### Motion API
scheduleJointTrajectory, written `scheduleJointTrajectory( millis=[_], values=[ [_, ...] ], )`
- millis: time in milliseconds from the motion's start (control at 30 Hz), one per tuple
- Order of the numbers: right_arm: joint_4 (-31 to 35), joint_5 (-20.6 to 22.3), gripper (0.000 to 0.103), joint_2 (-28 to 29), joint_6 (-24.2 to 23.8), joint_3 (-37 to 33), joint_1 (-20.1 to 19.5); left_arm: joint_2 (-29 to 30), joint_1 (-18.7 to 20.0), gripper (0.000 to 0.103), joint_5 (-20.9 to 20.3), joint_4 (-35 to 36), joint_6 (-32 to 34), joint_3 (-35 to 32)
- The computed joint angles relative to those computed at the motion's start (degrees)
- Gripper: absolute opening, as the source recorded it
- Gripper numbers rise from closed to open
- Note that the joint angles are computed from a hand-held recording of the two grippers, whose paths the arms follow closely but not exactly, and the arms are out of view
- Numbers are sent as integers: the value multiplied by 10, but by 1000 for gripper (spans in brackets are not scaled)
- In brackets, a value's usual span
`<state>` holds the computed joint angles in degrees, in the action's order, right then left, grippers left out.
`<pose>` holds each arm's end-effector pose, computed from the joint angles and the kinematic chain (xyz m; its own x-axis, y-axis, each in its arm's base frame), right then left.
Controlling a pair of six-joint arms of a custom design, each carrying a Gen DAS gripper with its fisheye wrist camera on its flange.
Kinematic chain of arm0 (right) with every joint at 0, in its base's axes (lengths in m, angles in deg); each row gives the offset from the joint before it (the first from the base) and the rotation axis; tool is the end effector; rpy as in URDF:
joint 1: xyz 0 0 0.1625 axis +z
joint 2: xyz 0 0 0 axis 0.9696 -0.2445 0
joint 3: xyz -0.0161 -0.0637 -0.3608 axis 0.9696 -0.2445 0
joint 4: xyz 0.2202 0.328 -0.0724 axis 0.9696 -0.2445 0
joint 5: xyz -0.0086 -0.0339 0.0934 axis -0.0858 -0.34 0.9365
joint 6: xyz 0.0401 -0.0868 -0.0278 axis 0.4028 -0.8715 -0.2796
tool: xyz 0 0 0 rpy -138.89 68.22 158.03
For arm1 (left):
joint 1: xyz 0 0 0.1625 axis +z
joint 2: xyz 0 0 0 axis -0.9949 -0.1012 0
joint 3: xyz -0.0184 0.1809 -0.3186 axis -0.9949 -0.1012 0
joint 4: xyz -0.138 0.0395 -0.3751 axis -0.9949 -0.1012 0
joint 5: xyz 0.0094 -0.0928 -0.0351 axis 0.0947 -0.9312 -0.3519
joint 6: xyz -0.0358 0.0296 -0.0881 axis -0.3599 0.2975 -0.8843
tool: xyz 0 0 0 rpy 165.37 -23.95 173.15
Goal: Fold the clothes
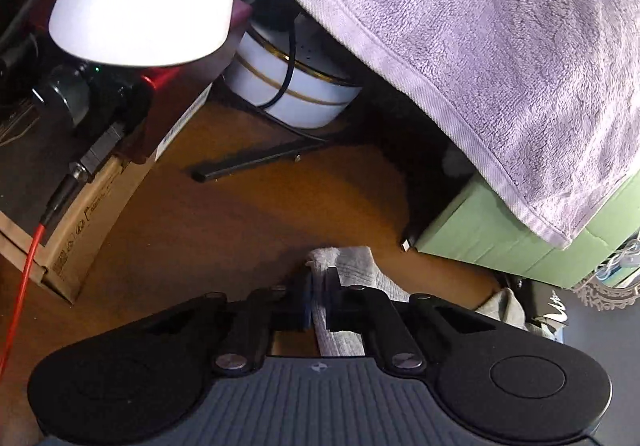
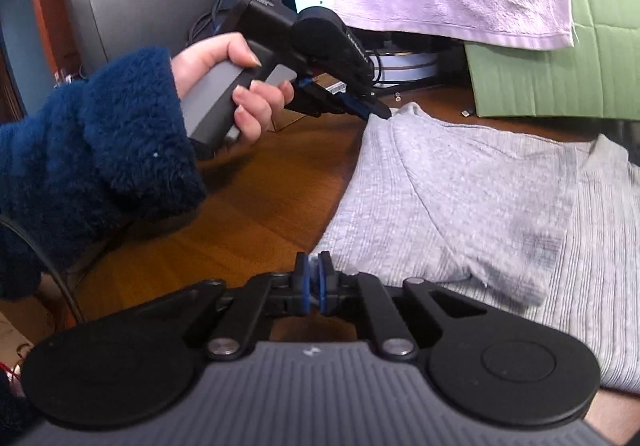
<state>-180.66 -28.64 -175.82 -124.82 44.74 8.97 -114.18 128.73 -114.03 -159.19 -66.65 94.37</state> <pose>0.1122 -0.4001 0.2387 -0.5350 -0.8051 0.2561 -0.8370 0.4639 -0.2901 -0.2192 -0.5047 0.0933 -0.9372 -0.2720 -0.2185 -0.0266 0.6801 -0.7326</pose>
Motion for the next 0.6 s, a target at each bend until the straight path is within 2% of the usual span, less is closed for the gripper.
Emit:
scheduleJointTrajectory(
  millis=[67, 200, 367, 467, 533, 600],
  values=[
    [-10, -4, 4, -5, -5, 9, 4, -6, -8, 5, 15, 3, -14, 8],
    [57, 8, 4, -25, 12, 5, 1, -40, -34, 5, 49, 30, -38, 42],
    [143, 16, 3, -39, 18, 0, 6, -102, -75, 5, 89, 124, -98, 100],
    [166, 13, 4, -49, 3, 9, 16, -135, -87, 5, 95, 174, -126, 133],
    [172, 10, 5, -55, -3, 13, 21, -146, -98, 7, 104, 179, -130, 145],
    [176, 8, 11, -60, -3, 15, 26, -156, -109, 11, 114, 184, -134, 156]
  ],
)
